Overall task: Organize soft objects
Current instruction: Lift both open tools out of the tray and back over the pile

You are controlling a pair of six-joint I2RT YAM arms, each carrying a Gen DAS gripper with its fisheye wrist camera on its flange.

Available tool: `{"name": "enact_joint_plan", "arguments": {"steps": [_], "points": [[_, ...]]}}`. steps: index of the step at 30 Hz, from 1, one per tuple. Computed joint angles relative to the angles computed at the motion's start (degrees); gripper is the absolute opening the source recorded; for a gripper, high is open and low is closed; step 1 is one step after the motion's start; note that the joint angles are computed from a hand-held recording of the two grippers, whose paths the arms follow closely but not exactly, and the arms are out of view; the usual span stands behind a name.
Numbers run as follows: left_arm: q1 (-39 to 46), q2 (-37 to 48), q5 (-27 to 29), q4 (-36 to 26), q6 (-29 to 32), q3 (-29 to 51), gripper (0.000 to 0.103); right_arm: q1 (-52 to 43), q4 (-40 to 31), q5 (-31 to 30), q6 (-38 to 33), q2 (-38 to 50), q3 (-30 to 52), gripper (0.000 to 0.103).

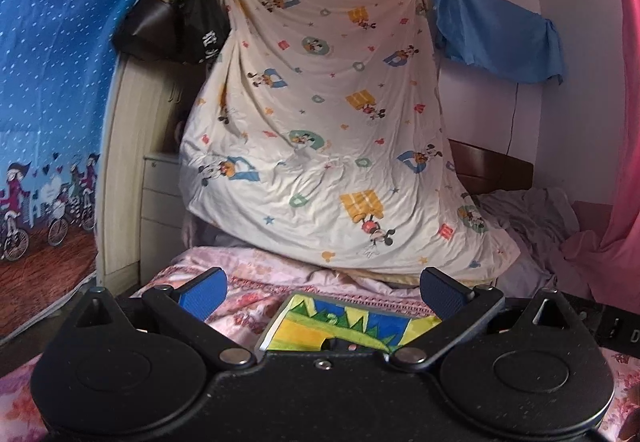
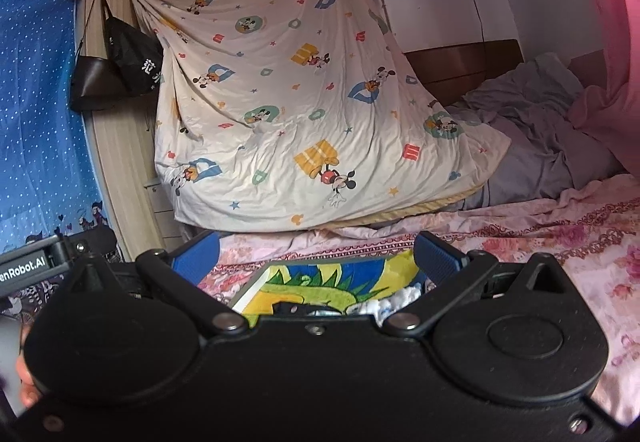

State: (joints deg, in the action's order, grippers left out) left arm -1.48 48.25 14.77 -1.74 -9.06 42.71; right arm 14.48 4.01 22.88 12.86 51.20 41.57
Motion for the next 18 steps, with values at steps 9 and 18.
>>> {"name": "enact_joint_plan", "arguments": {"steps": [9, 18], "points": [[9.6, -4.3, 8.2, -4.1, 0.3, -4.4, 0.102, 8.6, -6.1, 9.4, 0.5, -5.4, -2.5, 0.102], [15.4, -5.0, 12.9, -7.2, 3.1, -7.5, 0.102, 10.5, -11.6, 11.1, 3.1, -4.8, -2.9, 0.102]]}}
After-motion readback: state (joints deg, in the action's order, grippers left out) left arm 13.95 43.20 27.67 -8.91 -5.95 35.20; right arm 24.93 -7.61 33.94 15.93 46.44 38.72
